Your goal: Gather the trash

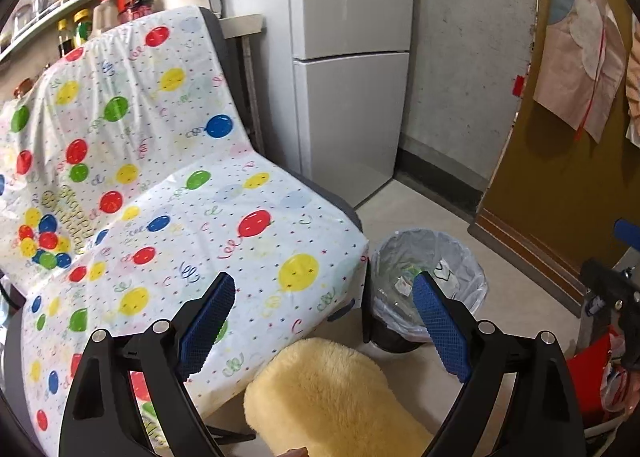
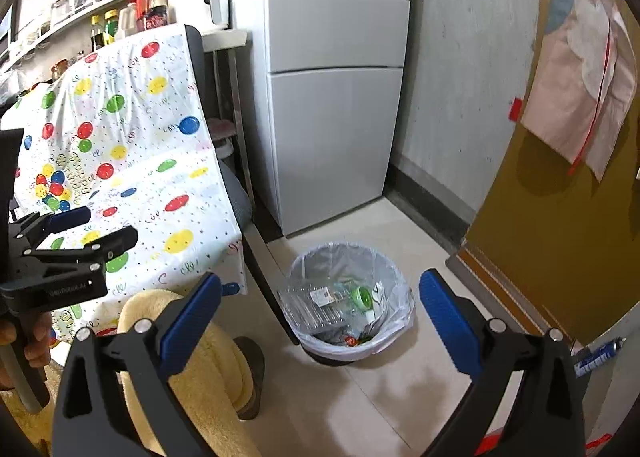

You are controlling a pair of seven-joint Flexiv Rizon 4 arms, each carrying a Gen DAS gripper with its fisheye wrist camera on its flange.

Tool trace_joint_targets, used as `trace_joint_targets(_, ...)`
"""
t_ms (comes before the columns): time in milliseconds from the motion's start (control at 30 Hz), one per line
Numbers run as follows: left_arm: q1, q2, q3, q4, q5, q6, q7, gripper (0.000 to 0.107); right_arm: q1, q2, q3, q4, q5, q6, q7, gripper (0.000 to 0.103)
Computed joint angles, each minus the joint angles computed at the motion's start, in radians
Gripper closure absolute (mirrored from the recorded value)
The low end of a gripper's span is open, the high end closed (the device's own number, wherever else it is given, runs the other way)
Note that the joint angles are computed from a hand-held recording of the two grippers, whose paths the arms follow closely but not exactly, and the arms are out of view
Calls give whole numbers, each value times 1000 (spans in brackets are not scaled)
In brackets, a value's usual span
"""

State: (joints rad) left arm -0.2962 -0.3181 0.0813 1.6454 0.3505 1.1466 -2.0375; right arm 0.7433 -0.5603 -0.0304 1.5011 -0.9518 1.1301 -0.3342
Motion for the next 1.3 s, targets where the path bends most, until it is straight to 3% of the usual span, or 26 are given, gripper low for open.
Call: trace_joint_targets(1300, 4, 34, 0, 3, 65, -15, -74, 17, -1, -8, 1, -7, 7, -29, 14, 6)
